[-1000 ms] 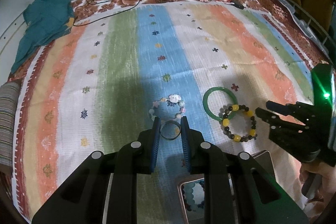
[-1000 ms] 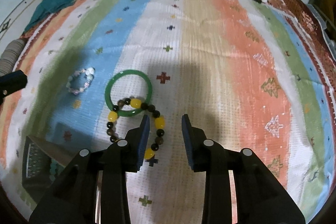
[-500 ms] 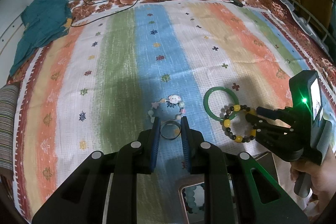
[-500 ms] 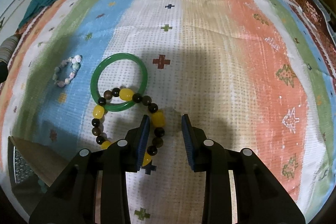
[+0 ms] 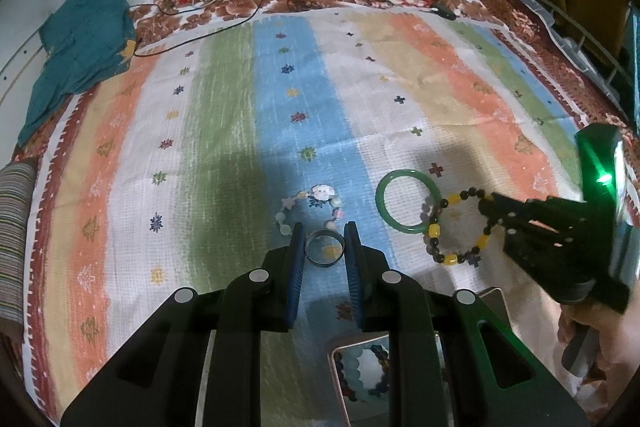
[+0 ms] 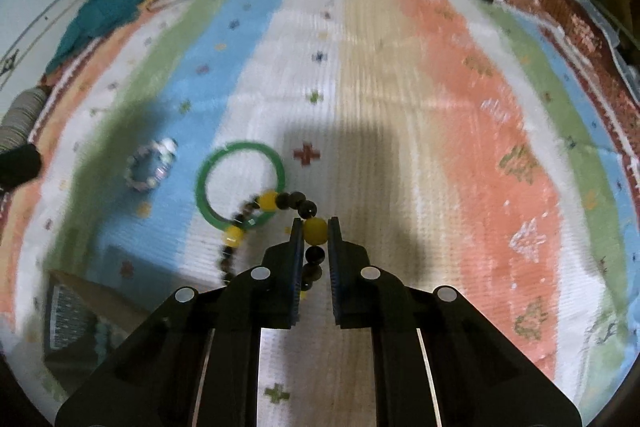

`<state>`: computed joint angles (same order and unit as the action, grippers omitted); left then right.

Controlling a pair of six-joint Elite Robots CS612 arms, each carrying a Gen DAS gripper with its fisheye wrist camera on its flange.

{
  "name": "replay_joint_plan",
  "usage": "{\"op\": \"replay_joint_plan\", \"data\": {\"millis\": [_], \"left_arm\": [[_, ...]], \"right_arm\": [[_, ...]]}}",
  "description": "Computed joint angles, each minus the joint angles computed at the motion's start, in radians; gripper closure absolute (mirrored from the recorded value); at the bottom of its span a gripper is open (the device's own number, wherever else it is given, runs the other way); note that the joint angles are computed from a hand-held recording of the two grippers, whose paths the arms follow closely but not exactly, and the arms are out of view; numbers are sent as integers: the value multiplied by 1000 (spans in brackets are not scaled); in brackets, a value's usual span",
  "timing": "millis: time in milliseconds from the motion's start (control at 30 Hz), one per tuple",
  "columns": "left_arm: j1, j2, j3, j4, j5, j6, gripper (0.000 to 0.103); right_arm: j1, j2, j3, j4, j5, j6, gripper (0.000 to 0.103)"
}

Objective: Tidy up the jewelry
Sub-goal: 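Lift the bead bracelet with the right gripper while the left lifts the silver ring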

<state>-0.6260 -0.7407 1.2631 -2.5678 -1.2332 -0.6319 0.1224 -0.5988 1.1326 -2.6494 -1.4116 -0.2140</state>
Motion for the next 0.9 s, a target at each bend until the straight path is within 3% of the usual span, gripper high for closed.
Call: {"op": "replay_joint_plan", "data": {"millis": [267, 900], "left_arm": [[-6, -18, 22, -46, -9, -10, 84], [-35, -75, 104, -156, -16, 1, 84]], "right_arm": [[0, -55, 69, -145, 28, 4, 90], [-6, -149, 222, -353, 127, -1, 90]]}}
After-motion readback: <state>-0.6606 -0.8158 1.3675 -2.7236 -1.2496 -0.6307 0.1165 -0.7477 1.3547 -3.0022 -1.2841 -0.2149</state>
